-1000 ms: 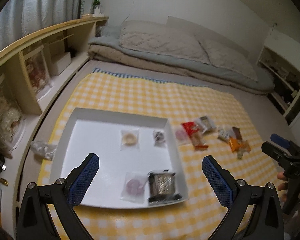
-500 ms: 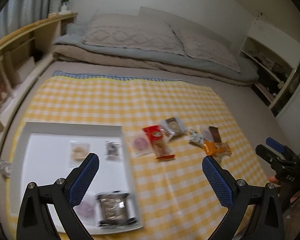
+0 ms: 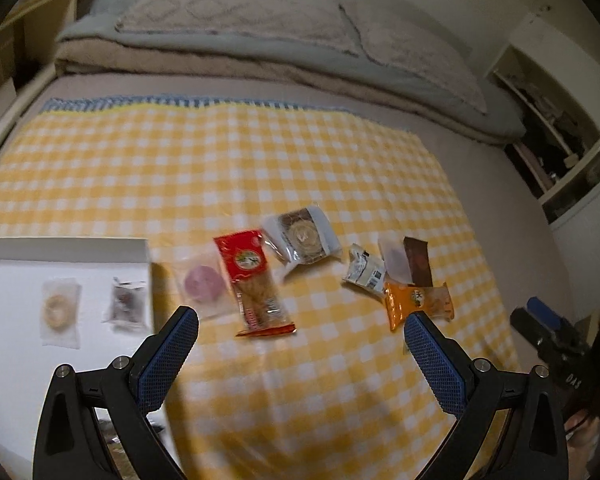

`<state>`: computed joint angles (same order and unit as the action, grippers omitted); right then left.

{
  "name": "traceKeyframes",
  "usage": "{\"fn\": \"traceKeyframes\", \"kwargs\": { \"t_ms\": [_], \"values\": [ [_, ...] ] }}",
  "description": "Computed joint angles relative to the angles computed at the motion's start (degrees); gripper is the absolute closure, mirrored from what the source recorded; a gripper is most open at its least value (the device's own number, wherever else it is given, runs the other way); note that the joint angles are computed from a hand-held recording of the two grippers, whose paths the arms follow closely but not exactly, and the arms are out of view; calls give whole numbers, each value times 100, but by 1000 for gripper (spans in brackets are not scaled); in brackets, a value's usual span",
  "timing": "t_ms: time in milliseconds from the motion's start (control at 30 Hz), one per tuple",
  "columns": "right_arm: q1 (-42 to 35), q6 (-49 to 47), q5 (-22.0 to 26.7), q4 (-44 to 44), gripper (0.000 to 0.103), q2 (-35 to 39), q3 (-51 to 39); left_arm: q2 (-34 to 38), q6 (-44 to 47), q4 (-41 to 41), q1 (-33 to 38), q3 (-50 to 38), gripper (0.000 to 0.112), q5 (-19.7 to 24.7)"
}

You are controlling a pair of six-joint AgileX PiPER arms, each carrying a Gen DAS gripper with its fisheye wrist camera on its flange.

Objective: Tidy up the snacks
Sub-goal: 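Lift both open tools away from the box toward the remaining snacks, then grasp the red twisted pastry bag with the left gripper while the right gripper grasps the green-leaf candy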

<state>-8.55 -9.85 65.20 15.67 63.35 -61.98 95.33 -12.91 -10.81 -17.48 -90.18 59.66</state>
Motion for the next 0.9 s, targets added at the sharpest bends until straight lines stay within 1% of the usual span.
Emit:
{"fn": "traceKeyframes", "kwargs": {
  "t_ms": [133, 200, 233, 333, 367, 433, 467, 500, 533, 600, 667, 700, 733, 767, 867, 900],
  "values": [
    [-454, -587, -77, 348, 0, 268, 274, 868, -225, 61, -34, -652, 9, 15],
    [-688, -936, -131, 564, 0, 420, 410, 1098, -294, 6, -13, -692, 9, -110],
    [-777, -1058, -145, 662, 0, 504, 440, 1366, -380, -61, 31, -882, 9, -95],
    [-1165, -1615, -62, 1173, 1, 742, 629, 1829, -524, -180, 142, -1174, 11, -30],
    [-1278, -1800, -14, 1342, 4, 825, 682, 2113, -627, -138, 159, -1446, 11, 70],
    [-1399, -2063, 26, 1582, 8, 942, 804, 2317, -706, -7, 177, -1582, 13, 135],
    [-1417, -2186, 43, 1641, 12, 997, 876, 2567, -790, 97, 168, -1841, 13, 226],
    [-1424, -2295, 56, 1691, 13, 1033, 929, 2646, -827, 130, 162, -1910, 13, 256],
    [-1427, -2456, 46, 1750, 15, 1065, 1021, 2878, -879, 154, 165, -2152, 14, 349],
    [-1353, -2710, -21, 1793, 18, 1100, 1209, 3095, -931, 139, 154, -2326, 15, 398],
    [-1255, -2882, -94, 1790, 27, 1159, 1362, 3390, -975, 116, 135, -2607, 16, 495],
    [-1190, -2919, -135, 1763, 28, 1195, 1431, 3532, -991, 140, 115, -2751, 16, 539],
    [-1155, -2969, -172, 1740, 31, 1222, 1497, 3501, -968, 154, 123, -2665, 17, 526],
    [-1066, -2983, -209, 1694, 36, 1246, 1567, 3639, -1004, 214, 95, -2808, 18, 573],
    [-827, -2870, -350, 1502, 46, 1308, 1741, 3717, -1077, 284, 79, -2803, 21, 573],
    [-765, -2780, -410, 1453, 47, 1336, 1787, 3729, -1104, 297, 73, -2788, 23, 566]
  ]
}}
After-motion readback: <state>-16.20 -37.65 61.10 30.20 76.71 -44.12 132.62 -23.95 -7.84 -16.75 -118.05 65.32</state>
